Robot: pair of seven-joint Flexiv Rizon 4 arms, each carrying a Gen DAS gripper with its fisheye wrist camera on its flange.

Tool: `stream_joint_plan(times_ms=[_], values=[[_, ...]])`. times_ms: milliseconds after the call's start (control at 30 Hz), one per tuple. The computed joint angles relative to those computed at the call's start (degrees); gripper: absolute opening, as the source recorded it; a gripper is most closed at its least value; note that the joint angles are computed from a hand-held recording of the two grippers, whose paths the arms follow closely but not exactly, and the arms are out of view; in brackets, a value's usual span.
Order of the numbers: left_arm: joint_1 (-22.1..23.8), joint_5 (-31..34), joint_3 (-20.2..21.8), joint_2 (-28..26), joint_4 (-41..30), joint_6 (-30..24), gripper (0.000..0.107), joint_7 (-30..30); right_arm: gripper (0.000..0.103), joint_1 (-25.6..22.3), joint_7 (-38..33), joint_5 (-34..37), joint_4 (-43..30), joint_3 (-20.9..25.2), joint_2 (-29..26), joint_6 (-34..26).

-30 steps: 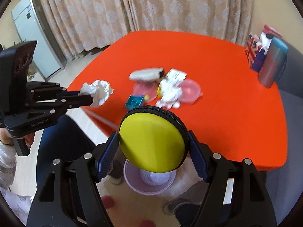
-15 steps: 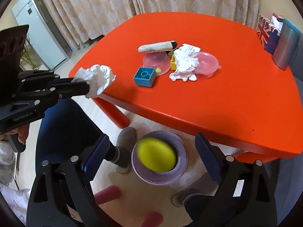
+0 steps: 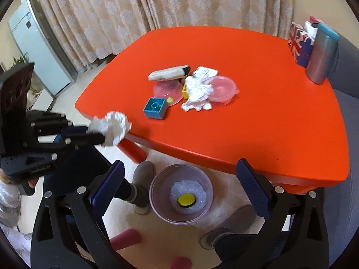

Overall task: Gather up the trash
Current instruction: 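Carry the yellow case to the wastebasket and release it from the right tool, then open the left tool over the wastebasket to drop the tissue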

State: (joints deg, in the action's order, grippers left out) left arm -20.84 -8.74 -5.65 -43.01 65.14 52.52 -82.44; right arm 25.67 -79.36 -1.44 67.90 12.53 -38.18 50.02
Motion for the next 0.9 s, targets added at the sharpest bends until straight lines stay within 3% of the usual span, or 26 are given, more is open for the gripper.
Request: stream_joint_plan(times_ms=[400, 533, 567, 633, 700, 767, 900], values=[[-0.74, -0.32, -0.74, -2.11, -2.85, -4.38, 0.009, 2.05, 0.098, -0.77, 3.40, -2.30, 2.40, -1.86, 1.87, 2.72], [-0.94, -0.56, -0.95, -2.69, -4.09, -5.30, 0.013, 2.71, 0.098, -1.09, 4.02, -2.58, 2.83, -1.83, 2.11, 3.31], [-1.07, -0.44, -0.76, -3.02, -4.70, -5.71, 0.017, 2.69, 0.098, -1.19, 4.11, -2.57, 2.86, -1.78, 2.11, 3.42], [-1.17, -0.47, -0.63, -3.50, -5.36, -5.81, 0.040, 2.49, 0.098, -1.27, 4.20, -2.63, 2.86, -1.67, 2.05, 3.46], [-1.00, -0.91, -0.88, -3.56, -4.93, -4.42, 0.083, 2.22, 0.098, -1.30, 4.27, -2.71, 2.92, -1.61, 2.07, 3.40], [-0.80, -1.37, -1.24, -3.37, -3.91, -2.10, 0.089, 2.14, 0.098, -1.39, 4.37, -2.74, 3.12, -1.63, 2.16, 3.47], [-1.52, -0.41, 0.27, -4.01, -5.38, -3.05, 0.094, 0.04, 0.099, -1.40, 4.77, -2.92, 3.49, -1.73, 2.29, 3.70]])
